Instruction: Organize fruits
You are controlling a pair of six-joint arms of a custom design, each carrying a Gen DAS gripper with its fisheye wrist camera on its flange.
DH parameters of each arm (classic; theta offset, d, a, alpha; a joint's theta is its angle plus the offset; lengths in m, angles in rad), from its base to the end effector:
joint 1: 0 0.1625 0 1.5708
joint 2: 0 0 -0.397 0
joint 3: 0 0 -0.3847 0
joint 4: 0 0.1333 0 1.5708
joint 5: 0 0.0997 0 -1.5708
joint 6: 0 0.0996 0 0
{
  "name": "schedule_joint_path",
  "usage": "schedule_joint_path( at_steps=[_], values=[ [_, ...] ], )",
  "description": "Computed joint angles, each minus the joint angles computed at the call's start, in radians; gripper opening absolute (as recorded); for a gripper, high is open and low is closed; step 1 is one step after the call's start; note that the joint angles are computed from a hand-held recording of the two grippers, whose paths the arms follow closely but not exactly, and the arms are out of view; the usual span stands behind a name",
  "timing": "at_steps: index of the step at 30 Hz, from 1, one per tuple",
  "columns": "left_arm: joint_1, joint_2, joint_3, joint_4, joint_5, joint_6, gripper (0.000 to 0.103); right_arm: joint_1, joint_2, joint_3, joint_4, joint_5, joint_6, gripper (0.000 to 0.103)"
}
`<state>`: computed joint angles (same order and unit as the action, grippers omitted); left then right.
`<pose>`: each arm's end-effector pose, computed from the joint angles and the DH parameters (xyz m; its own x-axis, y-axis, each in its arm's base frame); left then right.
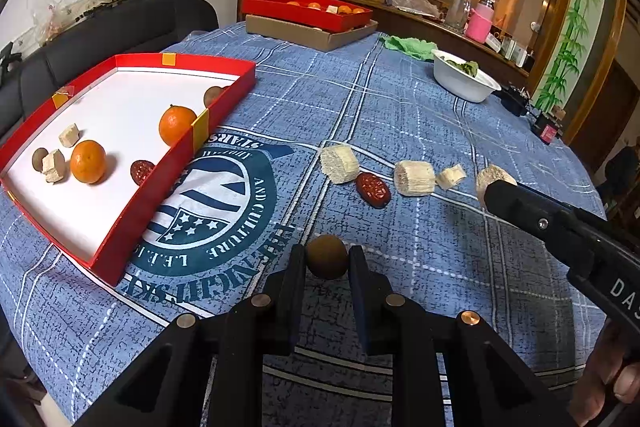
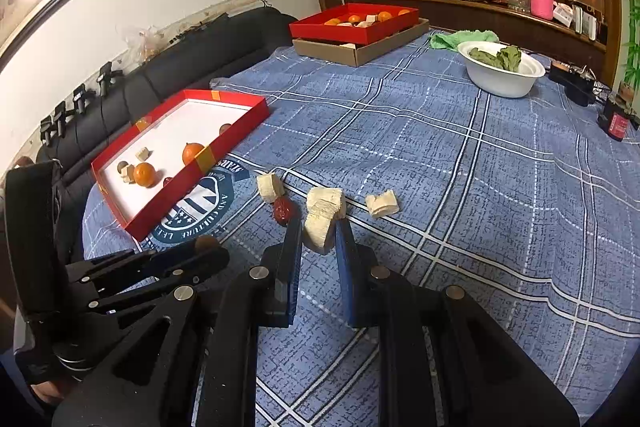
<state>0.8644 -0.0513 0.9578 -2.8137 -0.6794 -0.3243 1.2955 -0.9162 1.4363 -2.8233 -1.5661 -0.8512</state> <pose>-0.3255 -0.7061 -0.1462 -0.8063 -0.0274 -0.5909 0.3754 0.7484 -0.5469 -0.0660 -0.7257 0.2789 -0.7868 -0.3610 0.5006 -0.5912 0.6738 -0.4433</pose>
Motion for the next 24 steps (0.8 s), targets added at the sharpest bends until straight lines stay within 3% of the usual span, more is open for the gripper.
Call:
schedule_joint_path(
  at_steps=[11,24],
  values=[
    [0.009,0.004,-0.021,0.043,-0.013,-0.025,0.020,-0.012,-0.009,0.016,0.001,0.049,-0.012,0.016],
    [0.009,0.004,-0.019,0.051,-0.012,-0.031,0.020,-0.018,-0.004,0.012,-0.018,0.057,-0.008,0.016]
  ],
)
